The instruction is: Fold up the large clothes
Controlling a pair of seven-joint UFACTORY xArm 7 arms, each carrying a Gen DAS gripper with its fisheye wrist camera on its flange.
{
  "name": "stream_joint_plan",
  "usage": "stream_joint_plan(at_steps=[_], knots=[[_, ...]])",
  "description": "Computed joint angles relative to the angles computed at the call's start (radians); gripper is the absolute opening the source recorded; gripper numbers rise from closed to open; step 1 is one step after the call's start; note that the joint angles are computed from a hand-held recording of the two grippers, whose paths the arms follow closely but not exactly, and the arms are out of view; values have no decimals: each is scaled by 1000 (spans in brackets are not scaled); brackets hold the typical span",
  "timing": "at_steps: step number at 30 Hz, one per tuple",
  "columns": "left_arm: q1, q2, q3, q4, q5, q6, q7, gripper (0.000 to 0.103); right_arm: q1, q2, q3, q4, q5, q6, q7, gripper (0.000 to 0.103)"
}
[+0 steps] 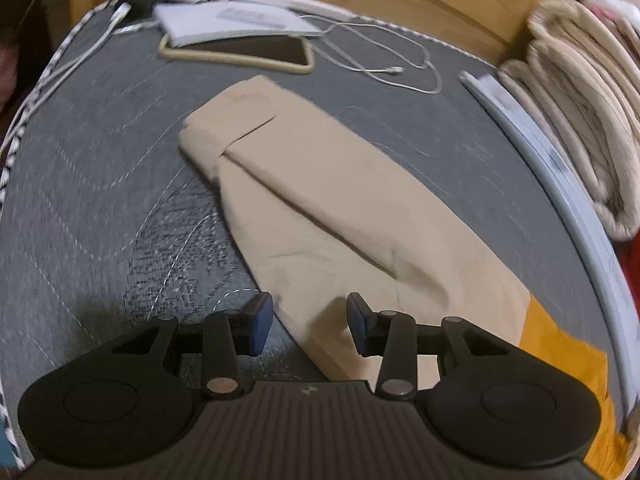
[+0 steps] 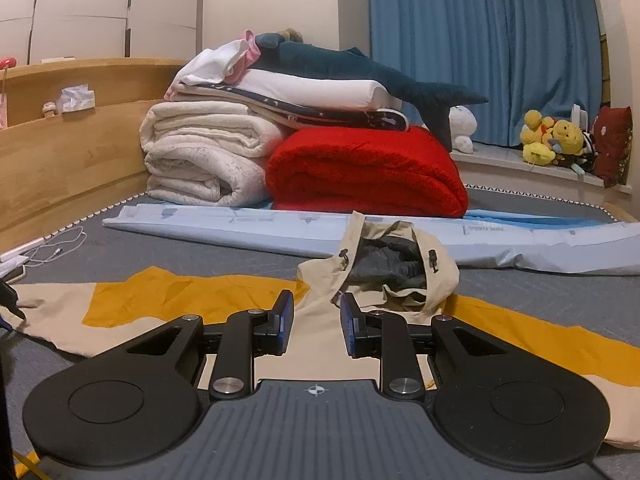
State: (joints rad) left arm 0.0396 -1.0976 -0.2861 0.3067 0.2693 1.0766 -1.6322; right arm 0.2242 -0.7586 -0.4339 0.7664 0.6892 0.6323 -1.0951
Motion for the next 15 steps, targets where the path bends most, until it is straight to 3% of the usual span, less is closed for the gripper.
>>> stream_joint_plan(at_steps=[3,5,7,8,11,15], knots=[[13,2,-16,3,2,13,-34,38,9,17,-20,13,16,11,-2,27],[15,13,-27,12,7,27,-47,27,5,31,-20,20,21,1,-9,26],[13,17,-37,20,13,45,-64,6,2,41,-19,24,26,-13,-21,26],[11,16,-47,27,21,61,-70,3,0,49,-23,32,25,-7,-23,26],[36,89,-96,83,86,72,-90,0,-22,79,-17,54,11,15,-14,26],[47,240,-217,273,234,149,-97,0,-59,120,-3,84,-5,54,2,27]])
